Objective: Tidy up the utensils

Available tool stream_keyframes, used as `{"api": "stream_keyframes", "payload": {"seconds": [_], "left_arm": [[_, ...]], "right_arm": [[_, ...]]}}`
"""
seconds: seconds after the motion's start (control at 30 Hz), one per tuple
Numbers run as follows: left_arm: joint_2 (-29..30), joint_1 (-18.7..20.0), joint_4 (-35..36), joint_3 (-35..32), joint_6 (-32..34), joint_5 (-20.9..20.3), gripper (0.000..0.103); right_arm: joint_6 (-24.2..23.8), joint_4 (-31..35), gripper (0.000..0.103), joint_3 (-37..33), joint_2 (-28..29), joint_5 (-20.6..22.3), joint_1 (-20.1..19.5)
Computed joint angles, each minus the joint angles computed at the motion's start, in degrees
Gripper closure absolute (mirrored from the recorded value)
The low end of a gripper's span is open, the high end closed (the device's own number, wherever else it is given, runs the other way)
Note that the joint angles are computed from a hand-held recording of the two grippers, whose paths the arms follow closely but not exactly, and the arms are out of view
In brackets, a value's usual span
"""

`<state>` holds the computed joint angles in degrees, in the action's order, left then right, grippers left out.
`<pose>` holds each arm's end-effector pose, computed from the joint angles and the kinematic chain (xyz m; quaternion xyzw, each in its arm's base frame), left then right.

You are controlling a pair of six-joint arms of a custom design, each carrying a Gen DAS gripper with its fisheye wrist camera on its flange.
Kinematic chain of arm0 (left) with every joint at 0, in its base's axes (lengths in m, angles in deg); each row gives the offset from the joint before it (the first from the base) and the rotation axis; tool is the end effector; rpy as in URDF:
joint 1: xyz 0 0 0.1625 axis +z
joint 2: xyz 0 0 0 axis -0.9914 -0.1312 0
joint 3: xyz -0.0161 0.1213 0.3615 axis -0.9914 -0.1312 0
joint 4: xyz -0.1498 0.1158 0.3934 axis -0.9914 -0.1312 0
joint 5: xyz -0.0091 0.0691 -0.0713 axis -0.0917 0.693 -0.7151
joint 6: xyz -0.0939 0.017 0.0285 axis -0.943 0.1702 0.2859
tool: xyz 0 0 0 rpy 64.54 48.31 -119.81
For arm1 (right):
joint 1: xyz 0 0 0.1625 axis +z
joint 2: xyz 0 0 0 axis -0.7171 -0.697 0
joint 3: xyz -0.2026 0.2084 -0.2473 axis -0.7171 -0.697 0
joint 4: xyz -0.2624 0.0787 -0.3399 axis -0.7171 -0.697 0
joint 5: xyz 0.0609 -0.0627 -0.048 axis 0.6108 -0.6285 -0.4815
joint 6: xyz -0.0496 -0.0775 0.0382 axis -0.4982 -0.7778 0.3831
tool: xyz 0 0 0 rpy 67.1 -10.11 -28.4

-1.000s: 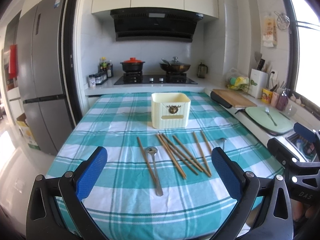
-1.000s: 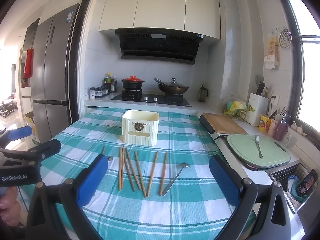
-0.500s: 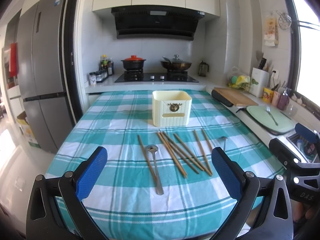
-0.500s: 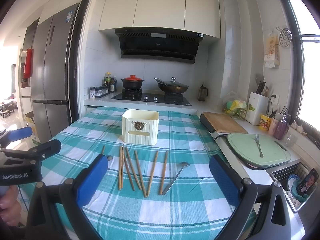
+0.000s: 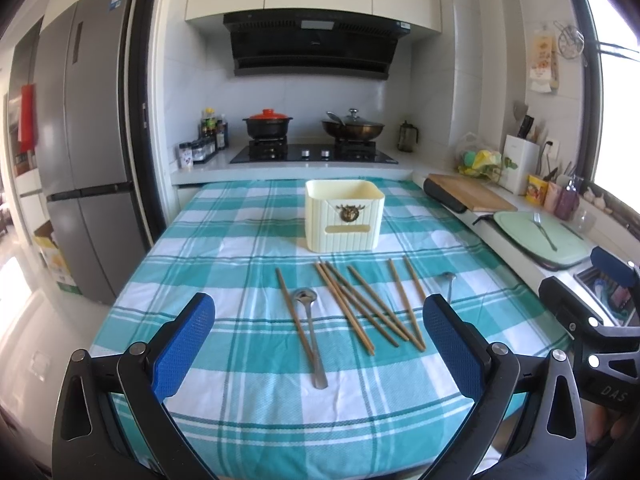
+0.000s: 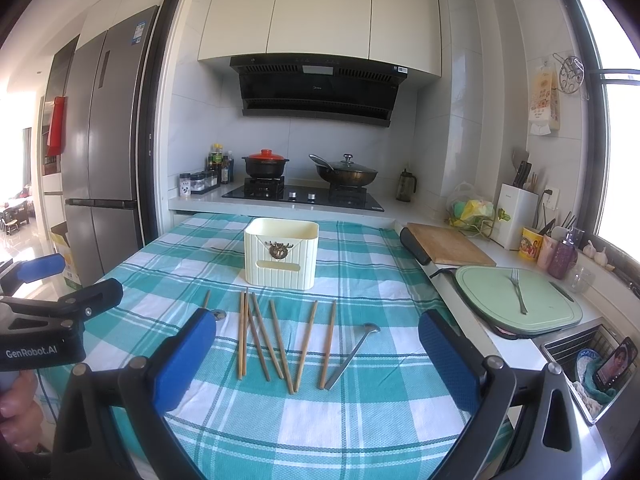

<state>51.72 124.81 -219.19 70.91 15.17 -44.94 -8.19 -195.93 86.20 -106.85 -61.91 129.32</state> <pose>-0.3712 -0.6447 0.0202 0.1156 0.7736 -0.5139 0.3522 0.0651 -0.6398 0.3278 0.3604 -0.7605 0.4703 0.2657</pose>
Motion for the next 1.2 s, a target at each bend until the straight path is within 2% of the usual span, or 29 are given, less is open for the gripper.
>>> {"api": "stream_keyframes", "payload": {"seconds": [1.2], "left_arm": [[-0.5,0.3,1.3,0.1,-0.7,-0.4,0.000]], "right_arm": [[-0.5,-0.1,0.000,-0.1,0.1,-0.1,-0.2]]}}
